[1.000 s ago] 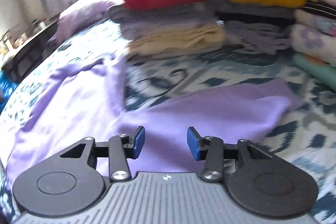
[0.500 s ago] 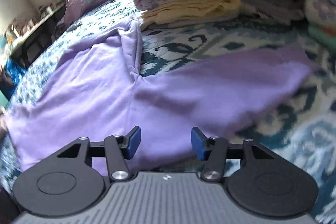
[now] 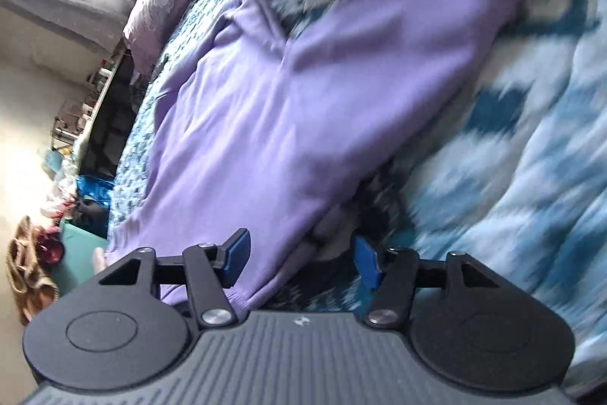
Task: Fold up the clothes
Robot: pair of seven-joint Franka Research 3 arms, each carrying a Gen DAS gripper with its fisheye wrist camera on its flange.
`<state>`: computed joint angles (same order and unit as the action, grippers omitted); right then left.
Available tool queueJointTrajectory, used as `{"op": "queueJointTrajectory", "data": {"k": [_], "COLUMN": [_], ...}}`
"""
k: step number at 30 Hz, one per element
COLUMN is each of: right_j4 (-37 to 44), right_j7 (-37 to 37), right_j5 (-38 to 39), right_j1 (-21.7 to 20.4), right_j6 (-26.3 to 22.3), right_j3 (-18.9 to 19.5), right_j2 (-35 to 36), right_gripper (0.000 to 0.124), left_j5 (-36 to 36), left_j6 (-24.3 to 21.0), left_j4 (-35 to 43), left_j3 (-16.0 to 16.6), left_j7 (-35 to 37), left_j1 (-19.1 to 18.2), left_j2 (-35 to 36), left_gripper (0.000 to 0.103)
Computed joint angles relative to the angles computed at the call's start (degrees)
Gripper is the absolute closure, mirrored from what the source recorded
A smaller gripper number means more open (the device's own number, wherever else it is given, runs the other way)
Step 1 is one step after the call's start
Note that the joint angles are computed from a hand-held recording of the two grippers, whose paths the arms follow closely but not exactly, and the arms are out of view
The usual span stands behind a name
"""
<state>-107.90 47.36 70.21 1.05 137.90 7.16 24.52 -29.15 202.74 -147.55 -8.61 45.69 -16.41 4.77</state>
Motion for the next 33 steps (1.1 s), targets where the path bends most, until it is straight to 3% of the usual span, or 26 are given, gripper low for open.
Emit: {"op": "queueJointTrajectory", "data": {"k": [2,3,4,6,9,11,16,20,22,23,26,28,32,33], "right_j4": [-1.7,-2.1,-2.4,-2.8,-4.6,-6.9,-8.5,-7.9,-8.6,-8.9,-7.7,-5.2,3.2,5.6], "right_j7": [-1.3,-1.2,-0.8,0.0,-2.6,-2.6,-2.0,1.0,-1.3,-2.5,-2.7,-1.6,2.3,2.4], "right_j5": [2.7,4.0,5.6,8.1,13.6,14.8,10.0,9.4,10.4,11.4,16.2,18.6,22.4,21.7], "right_j1": [0.7,1.2,1.3,1.7,1.8,1.6,2.6,1.9,1.5,1.1,-1.1,-2.0,-5.7,-5.5], "right_j6": [3.0,4.5,5.1,5.9,7.4,5.7,1.2,-0.4,1.0,1.6,3.5,7.0,7.2,9.7], "right_j3": [0.8,1.0,1.2,1.6,2.1,1.6,-0.3,-1.1,-1.6,-1.9,-3.4,-4.3,-4.0,-3.9], "right_j2": [-0.9,-1.0,-1.0,-0.6,-1.4,-3.4,-4.2,-4.5,-5.7,-6.2,-5.4,-3.4,3.1,4.3], "right_gripper": [0.07,0.079,0.092,0.108,0.11,0.11,0.109,0.099,0.08,0.077,0.071,0.07,0.072,0.072], "left_j5": [-5.5,-7.9,-11.4,-19.2,-23.8,-26.8,-25.9,-13.3,-5.7,-6.4,-11.3,-14.7,-23.0,-26.3], "left_j6": [1.6,2.3,3.1,3.9,5.3,6.5,4.3,4.7,4.6,4.6,5.8,7.0,7.9,8.4], "left_j4": [2.6,3.8,5.1,7.4,7.3,6.1,3.8,0.7,-1.5,-2.2,-3.7,-4.7,-5.2,-4.8], "left_j3": [0.3,0.8,1.6,3.2,2.9,1.8,-1.0,-2.1,-2.6,-2.0,-2.2,-2.7,-3.5,-3.9], "left_j7": [2.8,4.2,6.7,12.5,16.2,20.3,17.5,5.1,-1.9,-1.6,0.2,0.8,4.8,7.5], "left_j1": [-2.7,-4.0,-5.8,-9.2,-10.4,-10.6,-6.8,-3.2,-0.7,-1.5,-2.6,-2.5,-1.4,-1.3], "left_j2": [2.4,3.5,4.6,6.2,5.5,3.2,2.9,2.6,1.3,0.5,-1.4,-2.4,-3.9,-4.1], "left_gripper": [0.054,0.057,0.076,0.094,0.095,0.095,0.095,0.093,0.082,0.08,0.061,0.058,0.058,0.058]}}
